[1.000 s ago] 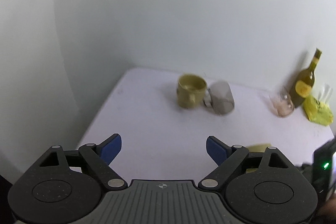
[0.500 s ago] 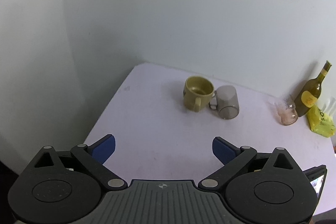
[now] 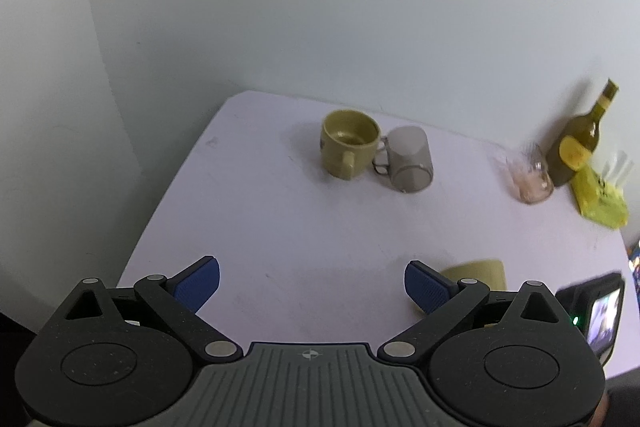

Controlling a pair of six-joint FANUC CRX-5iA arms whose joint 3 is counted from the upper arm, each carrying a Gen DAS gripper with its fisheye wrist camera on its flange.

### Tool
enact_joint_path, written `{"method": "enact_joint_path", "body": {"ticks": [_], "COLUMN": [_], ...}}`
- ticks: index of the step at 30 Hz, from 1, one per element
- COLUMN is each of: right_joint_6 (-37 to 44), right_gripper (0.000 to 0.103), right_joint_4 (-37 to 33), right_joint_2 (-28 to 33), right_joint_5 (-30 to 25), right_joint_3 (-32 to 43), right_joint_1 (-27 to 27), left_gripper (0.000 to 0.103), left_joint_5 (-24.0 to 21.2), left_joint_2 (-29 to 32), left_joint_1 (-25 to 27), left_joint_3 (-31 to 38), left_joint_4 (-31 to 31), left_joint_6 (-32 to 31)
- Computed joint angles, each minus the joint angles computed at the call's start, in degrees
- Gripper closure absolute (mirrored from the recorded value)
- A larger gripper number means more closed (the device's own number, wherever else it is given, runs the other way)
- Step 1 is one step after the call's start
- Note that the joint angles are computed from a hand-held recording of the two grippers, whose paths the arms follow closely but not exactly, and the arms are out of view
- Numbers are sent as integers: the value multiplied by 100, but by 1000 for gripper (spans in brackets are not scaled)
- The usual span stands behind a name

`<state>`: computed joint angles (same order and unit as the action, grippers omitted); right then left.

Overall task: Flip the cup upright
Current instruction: 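Rotate the mug in the right tool so its opening turns upward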

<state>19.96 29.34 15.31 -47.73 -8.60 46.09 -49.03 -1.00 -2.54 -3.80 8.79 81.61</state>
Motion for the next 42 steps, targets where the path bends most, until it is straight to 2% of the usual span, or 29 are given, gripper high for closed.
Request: {"method": "enact_joint_path", "body": {"ticks": [9,14,25,34,42], "right_joint_6": [705,869,1471,1833,1666], "right_gripper": [30,30,30,30,30], "right_joint_4": [-419,-429,-602,-849,-841], "right_joint_2": [221,263,531,715,869], "right_joint_5": [-700,-841,-1280,-1466,-1260], "right_joint_3": [642,775,1400,1685,1832], "right_joint_1": [-62,-63,-180,-291,-432], "left_gripper": [3,3,3,3,3], "left_joint_5": [-197,-317,-380,-358,-363], "left_joint_2": [130,197,154,50,-15], "left_joint_1": [-51,-22,-28,49,118], "left_joint_3": [28,-6,-132,-202,-268], "left_joint_4": [273,564,711,676,684], "left_joint_6": [-468,-801,-976,-886,-890]}}
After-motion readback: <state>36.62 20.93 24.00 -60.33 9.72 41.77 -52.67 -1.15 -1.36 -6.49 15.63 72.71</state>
